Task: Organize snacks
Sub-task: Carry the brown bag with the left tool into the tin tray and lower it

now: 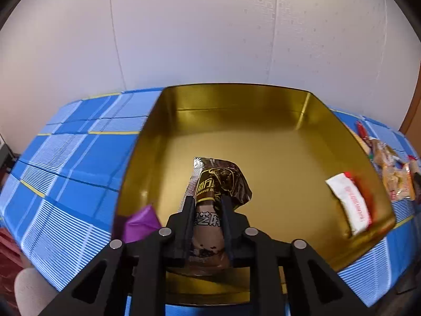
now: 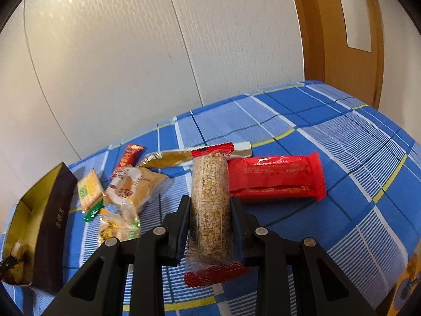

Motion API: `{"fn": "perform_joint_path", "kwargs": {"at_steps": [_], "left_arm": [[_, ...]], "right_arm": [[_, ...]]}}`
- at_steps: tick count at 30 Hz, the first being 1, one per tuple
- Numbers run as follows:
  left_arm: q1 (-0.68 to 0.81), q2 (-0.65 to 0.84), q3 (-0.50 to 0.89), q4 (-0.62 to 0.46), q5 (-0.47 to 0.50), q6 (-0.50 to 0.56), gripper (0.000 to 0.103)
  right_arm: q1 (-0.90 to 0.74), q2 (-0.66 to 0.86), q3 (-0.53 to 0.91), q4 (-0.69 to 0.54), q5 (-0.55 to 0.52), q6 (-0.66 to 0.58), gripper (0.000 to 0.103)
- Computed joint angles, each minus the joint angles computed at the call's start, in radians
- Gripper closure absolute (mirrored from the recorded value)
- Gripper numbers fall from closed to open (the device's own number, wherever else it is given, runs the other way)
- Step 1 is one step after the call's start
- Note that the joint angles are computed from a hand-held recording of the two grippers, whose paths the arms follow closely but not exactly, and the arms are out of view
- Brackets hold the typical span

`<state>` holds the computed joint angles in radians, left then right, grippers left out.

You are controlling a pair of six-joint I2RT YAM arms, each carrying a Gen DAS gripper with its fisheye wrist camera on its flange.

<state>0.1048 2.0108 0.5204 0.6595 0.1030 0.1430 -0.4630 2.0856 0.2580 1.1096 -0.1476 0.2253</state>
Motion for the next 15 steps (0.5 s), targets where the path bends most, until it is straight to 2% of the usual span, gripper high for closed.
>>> {"fn": "perform_joint_path", "kwargs": {"at_steps": [4,10,15], "left_arm": [[0.003,0.003,-0.010,0.017,0.000,-0.023,0.070],[0.015,-0.007,-0.034,0.027,0.042,-0.059,0.069],[0.033,-0.038,-0.067,0.052,0.063,-0.068,0.069]], "right_arm": [[0.013,0.012,-0.065,0.125,-0.029,0.031,0.074],[0.108,0.056,-0.153,0.304,-0.026,0.060,0.073],[0.185,0.060,-0.191,0.353,0.000,0.085,0.074]]}}
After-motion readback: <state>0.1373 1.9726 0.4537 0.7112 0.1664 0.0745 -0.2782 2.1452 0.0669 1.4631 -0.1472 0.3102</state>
